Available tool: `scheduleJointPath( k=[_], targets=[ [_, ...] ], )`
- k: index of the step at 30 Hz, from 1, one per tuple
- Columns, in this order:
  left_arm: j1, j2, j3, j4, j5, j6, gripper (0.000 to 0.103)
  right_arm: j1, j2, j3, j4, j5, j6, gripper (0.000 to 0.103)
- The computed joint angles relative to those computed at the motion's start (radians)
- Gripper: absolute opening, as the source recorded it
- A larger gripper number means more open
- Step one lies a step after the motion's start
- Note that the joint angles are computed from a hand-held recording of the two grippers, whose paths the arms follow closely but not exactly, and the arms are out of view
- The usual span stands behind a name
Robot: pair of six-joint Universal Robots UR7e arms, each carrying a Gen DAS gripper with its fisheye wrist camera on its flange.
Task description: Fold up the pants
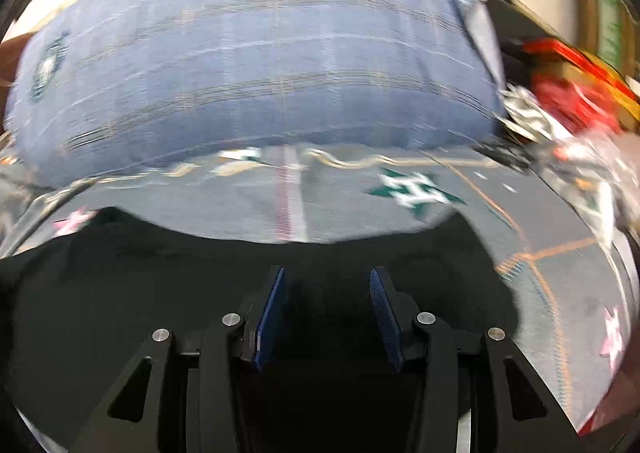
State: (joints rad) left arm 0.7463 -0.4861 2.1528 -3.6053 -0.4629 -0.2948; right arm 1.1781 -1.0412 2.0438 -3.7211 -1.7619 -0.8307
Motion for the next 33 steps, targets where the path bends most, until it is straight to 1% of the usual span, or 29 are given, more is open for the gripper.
scheduleJointPath(
  k=[3,4,5,6,8,9,11,13,16,19,21,23,24,26,27,30,33],
  targets=[
    [0.001,-0.005,-0.002,0.072,-0.007,-0.032,0.097,-0.018,-0.006,-0.035,0.054,-0.054,0.061,0.045],
    [0.000,-0.009,0.001,0.092,-0.011,-0.045,0.097,-0.020,-0.002,-0.050,0.076,-0.075,0.076,0.045],
    [0.004,-0.018,0.002,0.135,-0.020,-0.068,0.097,-0.022,0.005,-0.060,0.085,-0.079,0.079,0.045],
    [0.005,-0.024,0.003,0.168,-0.025,-0.087,0.097,-0.018,0.017,-0.060,0.057,-0.081,0.069,0.047],
    [0.011,-0.034,0.004,0.228,-0.033,-0.125,0.097,-0.006,0.041,-0.065,0.013,-0.110,0.040,0.048],
    [0.017,-0.044,0.003,0.268,-0.039,-0.152,0.097,-0.007,0.041,-0.062,0.008,-0.111,0.053,0.048],
    [0.037,-0.067,0.002,0.329,-0.061,-0.202,0.097,-0.009,0.033,-0.068,0.035,-0.107,0.118,0.049],
    [0.057,-0.080,0.005,0.319,-0.091,-0.215,0.097,-0.009,0.037,-0.078,0.032,-0.113,0.128,0.048],
    [0.086,-0.109,0.007,0.323,-0.132,-0.248,0.097,0.003,0.066,-0.098,-0.005,-0.141,0.104,0.049],
    [0.084,-0.115,0.012,0.306,-0.130,-0.255,0.097,0.015,0.079,-0.110,-0.026,-0.162,0.097,0.049],
    [0.067,-0.111,0.023,0.256,-0.119,-0.231,0.097,0.016,0.066,-0.094,-0.031,-0.126,0.106,0.049],
    [0.048,-0.105,0.034,0.207,-0.105,-0.203,0.097,0.007,0.036,-0.057,-0.040,-0.041,0.111,0.050],
    [0.036,-0.099,0.036,0.185,-0.092,-0.194,0.097,0.004,0.027,-0.045,-0.050,-0.014,0.108,0.053],
    [0.026,-0.095,0.034,0.182,-0.087,-0.196,0.097,-0.003,0.006,-0.017,-0.068,0.037,0.109,0.058],
    [0.024,-0.095,0.032,0.188,-0.085,-0.201,0.097,-0.009,-0.007,-0.006,-0.067,0.063,0.115,0.059],
    [0.002,-0.075,0.021,0.206,-0.048,-0.198,0.097,-0.018,-0.038,0.008,-0.037,0.100,0.135,0.059],
    [-0.013,-0.057,0.016,0.186,-0.024,-0.176,0.097,-0.030,-0.074,0.037,-0.006,0.139,0.164,0.059]
  ],
)
